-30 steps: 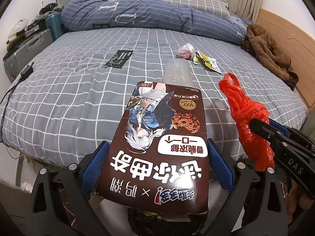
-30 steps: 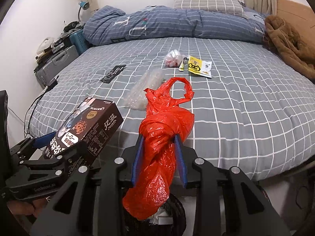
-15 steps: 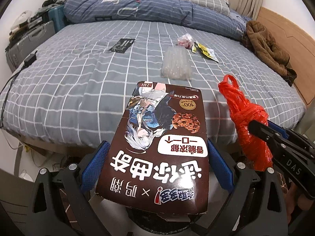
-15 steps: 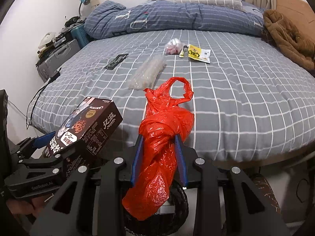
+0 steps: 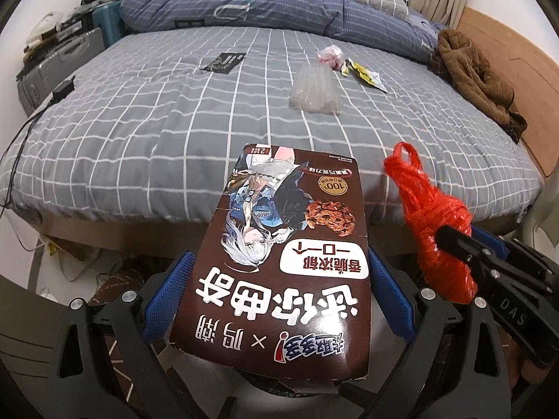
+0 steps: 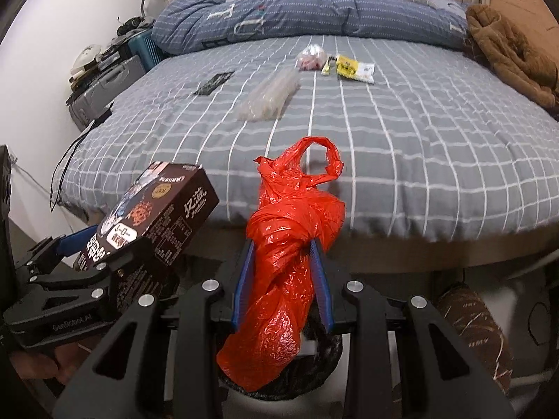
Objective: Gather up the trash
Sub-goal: 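Carry the snack box and red bag down over the black bin with both tools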
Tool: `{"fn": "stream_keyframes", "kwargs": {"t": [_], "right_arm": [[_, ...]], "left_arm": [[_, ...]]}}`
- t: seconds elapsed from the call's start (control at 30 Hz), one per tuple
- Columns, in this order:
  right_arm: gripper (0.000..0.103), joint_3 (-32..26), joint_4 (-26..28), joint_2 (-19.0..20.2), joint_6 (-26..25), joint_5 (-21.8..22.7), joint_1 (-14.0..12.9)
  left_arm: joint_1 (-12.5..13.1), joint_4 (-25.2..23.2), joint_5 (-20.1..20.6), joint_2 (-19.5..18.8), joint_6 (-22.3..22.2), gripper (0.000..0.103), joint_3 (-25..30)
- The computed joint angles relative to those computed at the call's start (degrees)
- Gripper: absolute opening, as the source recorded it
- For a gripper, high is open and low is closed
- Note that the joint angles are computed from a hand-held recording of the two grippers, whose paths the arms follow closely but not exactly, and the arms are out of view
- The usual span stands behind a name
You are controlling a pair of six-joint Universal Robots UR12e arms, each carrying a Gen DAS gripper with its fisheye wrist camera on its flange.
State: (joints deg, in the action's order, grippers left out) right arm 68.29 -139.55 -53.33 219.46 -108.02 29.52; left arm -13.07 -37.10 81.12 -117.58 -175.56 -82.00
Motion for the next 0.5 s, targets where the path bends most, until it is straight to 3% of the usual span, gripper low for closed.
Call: {"fn": "stream_keyframes", "kwargs": {"t": [0.5], "right_arm": [[0.031,1.65,5.51,0.36,3.2,5.59,0.4]], "left_arm": [[0.12,-4.2,0.96,0.25,1.28,0.093,-2.61]]}}
